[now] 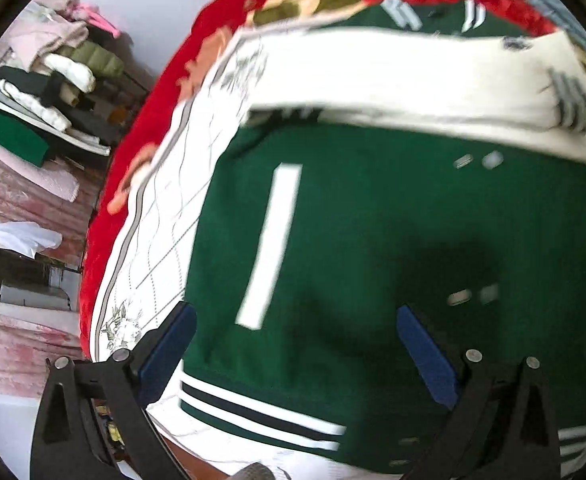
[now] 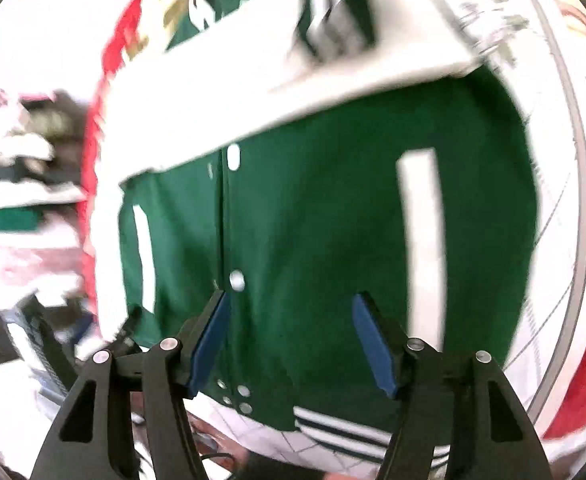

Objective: Fold large clothes

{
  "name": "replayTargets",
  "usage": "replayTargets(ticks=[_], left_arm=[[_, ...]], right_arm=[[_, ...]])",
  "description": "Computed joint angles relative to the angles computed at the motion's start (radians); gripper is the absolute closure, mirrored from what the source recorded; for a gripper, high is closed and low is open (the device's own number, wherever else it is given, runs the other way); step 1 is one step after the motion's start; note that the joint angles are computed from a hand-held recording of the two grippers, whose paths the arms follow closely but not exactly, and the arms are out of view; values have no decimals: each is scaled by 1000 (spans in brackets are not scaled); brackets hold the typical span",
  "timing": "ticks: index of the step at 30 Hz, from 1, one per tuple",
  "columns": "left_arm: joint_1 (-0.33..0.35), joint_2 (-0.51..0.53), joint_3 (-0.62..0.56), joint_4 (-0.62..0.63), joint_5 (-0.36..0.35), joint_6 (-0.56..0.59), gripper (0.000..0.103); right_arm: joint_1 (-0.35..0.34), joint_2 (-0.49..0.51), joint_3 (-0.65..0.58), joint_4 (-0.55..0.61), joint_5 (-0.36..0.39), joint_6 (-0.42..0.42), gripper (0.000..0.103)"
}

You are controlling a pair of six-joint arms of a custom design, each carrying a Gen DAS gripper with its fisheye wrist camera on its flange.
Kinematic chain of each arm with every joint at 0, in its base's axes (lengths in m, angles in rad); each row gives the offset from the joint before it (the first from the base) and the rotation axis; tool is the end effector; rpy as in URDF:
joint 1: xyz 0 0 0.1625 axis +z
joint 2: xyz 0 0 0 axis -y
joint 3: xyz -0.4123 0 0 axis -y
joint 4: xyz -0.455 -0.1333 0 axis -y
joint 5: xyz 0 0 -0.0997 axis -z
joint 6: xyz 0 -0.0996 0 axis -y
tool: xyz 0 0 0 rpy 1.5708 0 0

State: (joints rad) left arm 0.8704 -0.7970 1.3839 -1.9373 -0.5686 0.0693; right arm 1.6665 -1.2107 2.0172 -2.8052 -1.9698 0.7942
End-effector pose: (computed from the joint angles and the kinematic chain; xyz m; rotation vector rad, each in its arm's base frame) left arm -0.3190 -0.7154 0.1313 0.9164 1.9196 -0.1376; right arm 0.1505 -0.5772 0.1778 -1.0952 -2.6406 0.8087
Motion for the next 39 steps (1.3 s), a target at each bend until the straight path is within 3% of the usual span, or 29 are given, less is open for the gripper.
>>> replayTargets(ticks=[3,6,8,13,14,18,21,27,28,29,30,31,33,35,37,39], left_arm=[[-72,-20,99,-32,9,-67,0],[-126,-26,161,-8,0,-131,0],[-163,-32,206,9,-5,-164,0],[-269,-59,316,144,-116,-307,0],[-298,-64,353,145,-124,-317,0],[-391,-36,470,100,-50,-291,0],[-398,25,483,130,14,-317,0],[-319,76,374,200,66,-460,2],[-300,77,351,207,65,-473,9],[-286,73,339,191,46,-476,41],[-273,63,332,159,12,-465,75],[-258,50,320,124,-26,-441,81],[-254,33,318,76,-34,-394,91],[-252,17,318,41,-47,-368,93],[-247,1,314,13,-59,-345,94],[-247,-15,319,-12,-73,-330,95]], right_arm=[[-83,-127,133,-144,139,-77,38],[-147,-211,195,-127,236,-125,38],[-195,-310,245,-35,276,-172,38],[-310,-561,366,168,311,-252,38],[-335,-569,373,182,320,-275,38],[-431,-699,431,281,338,-303,38],[-471,-712,434,306,336,-323,38],[-507,-601,360,273,368,-418,38],[-517,-570,344,254,391,-442,37],[-525,-525,320,226,419,-454,36],[-539,-476,294,192,466,-470,27],[-556,-428,271,141,526,-481,18],[-579,-339,213,71,630,-489,15],[-592,-246,143,6,730,-475,14],[-595,-167,78,-40,808,-458,6],[-585,-92,5,-46,847,-434,6]])
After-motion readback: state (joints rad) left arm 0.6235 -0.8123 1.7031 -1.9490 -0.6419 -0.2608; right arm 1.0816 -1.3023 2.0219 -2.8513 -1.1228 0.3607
